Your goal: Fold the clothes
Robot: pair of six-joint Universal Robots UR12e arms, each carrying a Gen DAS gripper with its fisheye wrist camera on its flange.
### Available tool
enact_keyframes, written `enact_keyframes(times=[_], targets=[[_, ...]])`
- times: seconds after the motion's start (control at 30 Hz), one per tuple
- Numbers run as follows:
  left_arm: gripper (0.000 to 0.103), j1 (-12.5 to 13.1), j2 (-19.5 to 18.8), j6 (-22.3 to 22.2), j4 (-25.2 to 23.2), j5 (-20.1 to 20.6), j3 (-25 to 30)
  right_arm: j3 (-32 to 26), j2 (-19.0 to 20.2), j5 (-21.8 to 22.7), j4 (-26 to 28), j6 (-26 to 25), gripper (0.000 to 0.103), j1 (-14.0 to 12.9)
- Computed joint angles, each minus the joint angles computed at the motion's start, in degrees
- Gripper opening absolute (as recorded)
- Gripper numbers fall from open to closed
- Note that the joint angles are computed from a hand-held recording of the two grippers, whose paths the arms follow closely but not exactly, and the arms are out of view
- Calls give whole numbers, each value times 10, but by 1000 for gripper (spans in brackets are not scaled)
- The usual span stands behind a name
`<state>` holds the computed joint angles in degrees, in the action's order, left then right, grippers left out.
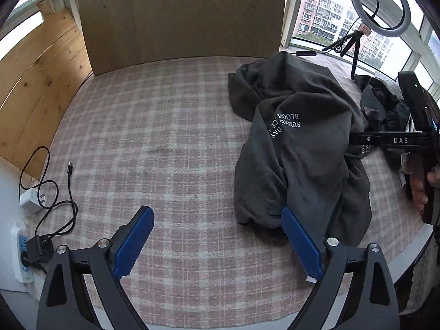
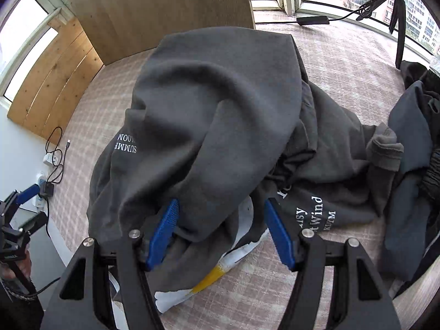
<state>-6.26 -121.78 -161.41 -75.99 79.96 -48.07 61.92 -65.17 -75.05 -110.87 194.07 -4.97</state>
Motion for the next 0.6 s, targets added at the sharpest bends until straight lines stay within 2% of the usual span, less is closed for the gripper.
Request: enact_keyframes(times=[0.07,0.13,0.17,0.2,0.27,0.3,0.33,0.47,0.53,0.6], targets=[[94,-8,-19,-4,-20,12,18,3,-1,12,-16,-7,63,-2],[93,-15,-39,-11,-42,18,39,7,-2,25,-31,-13,29,-3],[86,-15,-45,-16,-49,9,45,8,-2,32,-39,-16,7,-4],[77,-14,-49,-20,-56,-2,50,12,-6,35,-51,-17,6,-5],[16,-11,-58,-28,-83,-25,66,21,-18,32,-85,-14,5,-10],[4,-9,-62,-31,-98,-36,76,24,-25,31,-102,-11,4,-12],[2,-5,-61,-34,-97,-48,76,24,-31,30,-119,-7,4,-16],[2,10,-30,-47,-28,-84,42,0,-42,34,-166,-22,4,-24],[3,13,-19,-51,2,-65,35,-25,-38,37,-179,-35,4,-23],[6,14,-8,-55,48,-27,22,-61,-22,49,-186,-46,4,-20]])
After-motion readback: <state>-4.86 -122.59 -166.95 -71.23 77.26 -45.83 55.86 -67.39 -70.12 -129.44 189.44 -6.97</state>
